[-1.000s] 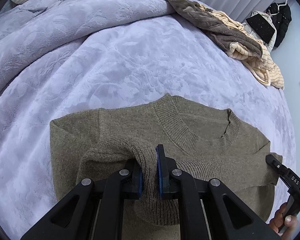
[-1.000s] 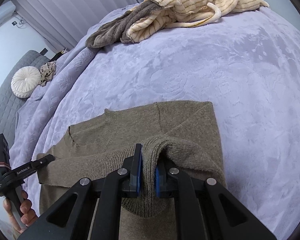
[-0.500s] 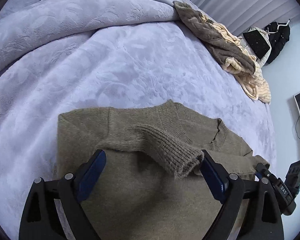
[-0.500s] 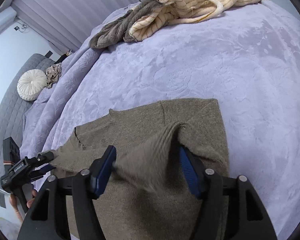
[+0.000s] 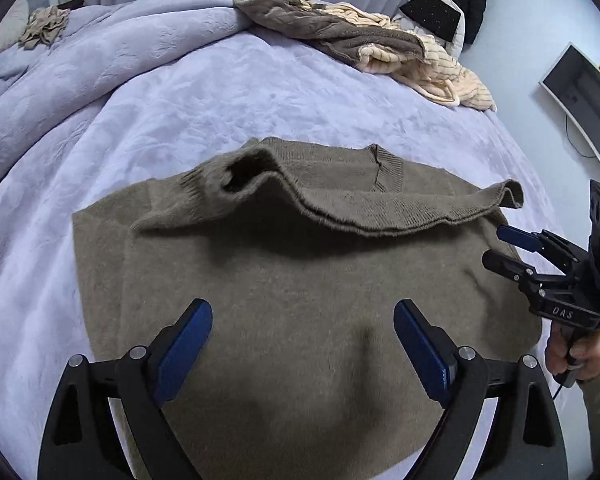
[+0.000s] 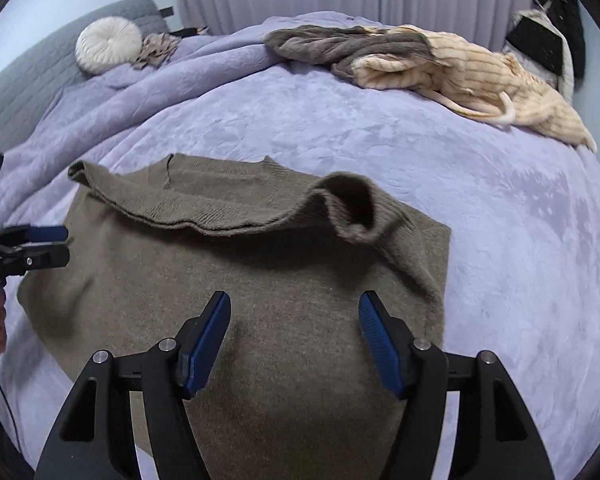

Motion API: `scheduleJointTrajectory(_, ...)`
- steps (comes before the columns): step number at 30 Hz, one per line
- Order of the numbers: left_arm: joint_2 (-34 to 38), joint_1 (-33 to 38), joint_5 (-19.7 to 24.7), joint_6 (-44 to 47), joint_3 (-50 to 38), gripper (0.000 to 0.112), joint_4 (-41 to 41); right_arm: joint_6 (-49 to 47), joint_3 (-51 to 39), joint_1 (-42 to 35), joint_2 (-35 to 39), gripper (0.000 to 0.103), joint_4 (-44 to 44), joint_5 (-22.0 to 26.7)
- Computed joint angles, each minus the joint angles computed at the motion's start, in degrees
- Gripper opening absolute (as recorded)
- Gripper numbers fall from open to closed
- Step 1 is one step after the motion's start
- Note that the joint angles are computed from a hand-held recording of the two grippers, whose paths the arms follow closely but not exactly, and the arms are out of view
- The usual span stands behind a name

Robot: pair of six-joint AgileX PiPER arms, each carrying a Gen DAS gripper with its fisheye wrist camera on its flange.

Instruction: Fold small clothes

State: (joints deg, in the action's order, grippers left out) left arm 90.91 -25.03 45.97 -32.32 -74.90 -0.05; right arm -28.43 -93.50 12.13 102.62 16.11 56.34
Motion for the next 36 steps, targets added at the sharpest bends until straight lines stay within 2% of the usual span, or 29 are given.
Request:
scheduleJointTrajectory(2,4.5,1.6,1.1,1.5,-5.1,0.093,-1.4,0.5,-3.1,1.6,2.9,0.070,-2.4,-0.1)
scheduleJointTrajectory(6,10.3,5.0,2.8,-1.7,-11.9,0.093,-0.4,4.4,-11.0,2.4,9.3,0.070,-6.3,-0.4)
scheduleJointTrajectory(8,11.3,8.3,1.4,-1.7,-12.0,0.093,-3.8,8.4,-15.5,1.7,12.3,0.070,-7.9,0.2)
scheduleJointTrajectory(10,11.5,10.9,-0.6,-2.2,-10.9,0.093,-6.5,12.4,-20.9,1.0,15.8,0.070,-8.6,2.6)
scheduleJointTrajectory(13,11.6,13.6,-1.2,-0.9,-9.8,0.093,-11.6,18.1,-27.3,0.2,19.9,0.070,-10.5,6.5)
scheduleJointTrajectory(15,9.1,12.9,-1.6,-2.1,-8.1,0.093,-10.7,19.0,-24.7,-0.5,17.7,0.070,-9.5,5.4)
scheduleJointTrajectory(19,1.9,6.6,-1.8,-6.3,-3.2,0.093,-2.8,15.2,-9.6,-2.0,6.6,0.070,-4.5,-1.3)
scheduleJointTrajectory(22,0.0,-1.5,3.0,-13.5,-1.0,0.093,8.6,12.4,-0.4,-1.9,0.5,0.070,-3.3,-3.2)
scheduleJointTrajectory(26,-0.6,-9.2,8.5,-20.4,4.0,0.093,18.6,9.6,12.6,-1.7,-6.6,0.070,-6.7,-7.8)
scheduleJointTrajectory(28,-2.1,-11.0,8.3,-23.0,7.9,0.093,21.5,9.1,17.0,-2.5,-8.6,0.070,-9.4,-10.4)
scheduleJointTrajectory(30,-5.1,-11.2,8.7,-23.5,9.7,0.093,20.5,8.6,17.5,-4.8,-10.1,0.070,-7.9,-8.8)
scheduleJointTrajectory(32,-7.0,-13.4,11.9,-26.2,8.5,0.093,22.2,11.5,17.0,-5.3,-12.2,0.071,-8.8,-6.9)
scheduleJointTrajectory(33,-7.9,-14.6,12.4,-27.8,8.0,0.093,23.2,10.8,17.6,-5.9,-13.8,0.071,-6.5,-6.8)
scheduleJointTrajectory(36,-7.4,-16.7,11.1,-29.6,5.8,0.093,22.6,11.0,19.3,-3.5,-16.6,0.073,-4.2,-6.5)
